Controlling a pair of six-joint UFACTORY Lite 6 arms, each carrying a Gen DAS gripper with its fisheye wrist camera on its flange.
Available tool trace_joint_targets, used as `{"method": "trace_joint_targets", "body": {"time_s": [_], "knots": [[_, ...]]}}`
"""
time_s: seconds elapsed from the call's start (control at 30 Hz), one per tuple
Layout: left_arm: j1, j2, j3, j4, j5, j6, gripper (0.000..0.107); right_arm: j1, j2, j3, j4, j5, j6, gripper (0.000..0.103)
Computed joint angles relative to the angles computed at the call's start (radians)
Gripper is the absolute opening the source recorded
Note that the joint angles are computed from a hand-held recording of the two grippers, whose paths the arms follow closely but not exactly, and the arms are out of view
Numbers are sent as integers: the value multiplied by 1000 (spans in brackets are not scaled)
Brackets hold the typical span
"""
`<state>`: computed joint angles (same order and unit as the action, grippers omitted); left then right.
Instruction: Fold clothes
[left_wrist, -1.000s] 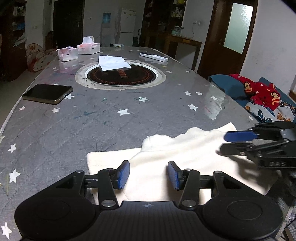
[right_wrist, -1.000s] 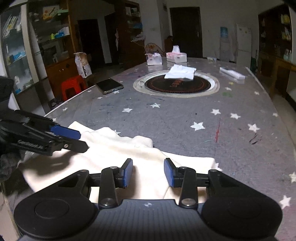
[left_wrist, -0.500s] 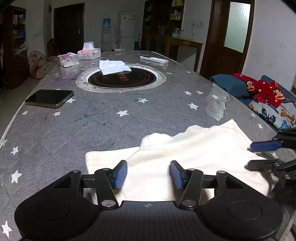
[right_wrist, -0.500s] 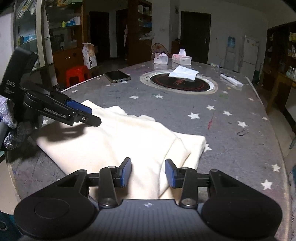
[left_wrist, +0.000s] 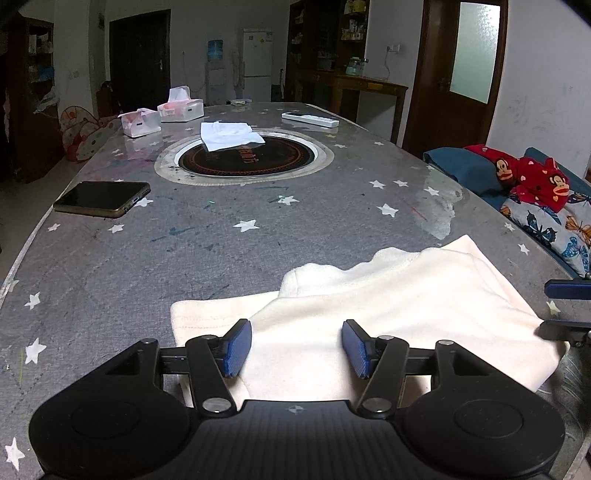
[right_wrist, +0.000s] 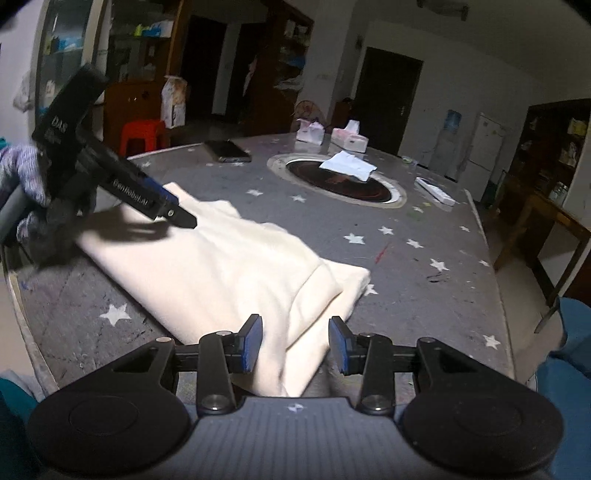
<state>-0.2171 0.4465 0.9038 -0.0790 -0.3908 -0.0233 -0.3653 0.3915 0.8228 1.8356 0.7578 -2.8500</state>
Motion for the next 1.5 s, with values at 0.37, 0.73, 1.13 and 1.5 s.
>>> {"method": "trace_joint_targets", "body": {"time_s": [0.37, 0.73, 1.13, 1.5], "knots": [[-68, -158, -157, -59, -40, 70, 58, 17, -48, -26, -32, 46, 23, 40], [-202, -225, -307, -87, -148, 97, 39, 181, -12, -41, 13, 27, -44, 39], [-198, -341, -411, -160, -174, 100, 39, 200, -6, 29, -96, 44, 121, 38], [-85, -373, -493, -74, -185, -36, 39, 363, 176, 232, -92, -7, 277, 28]]}}
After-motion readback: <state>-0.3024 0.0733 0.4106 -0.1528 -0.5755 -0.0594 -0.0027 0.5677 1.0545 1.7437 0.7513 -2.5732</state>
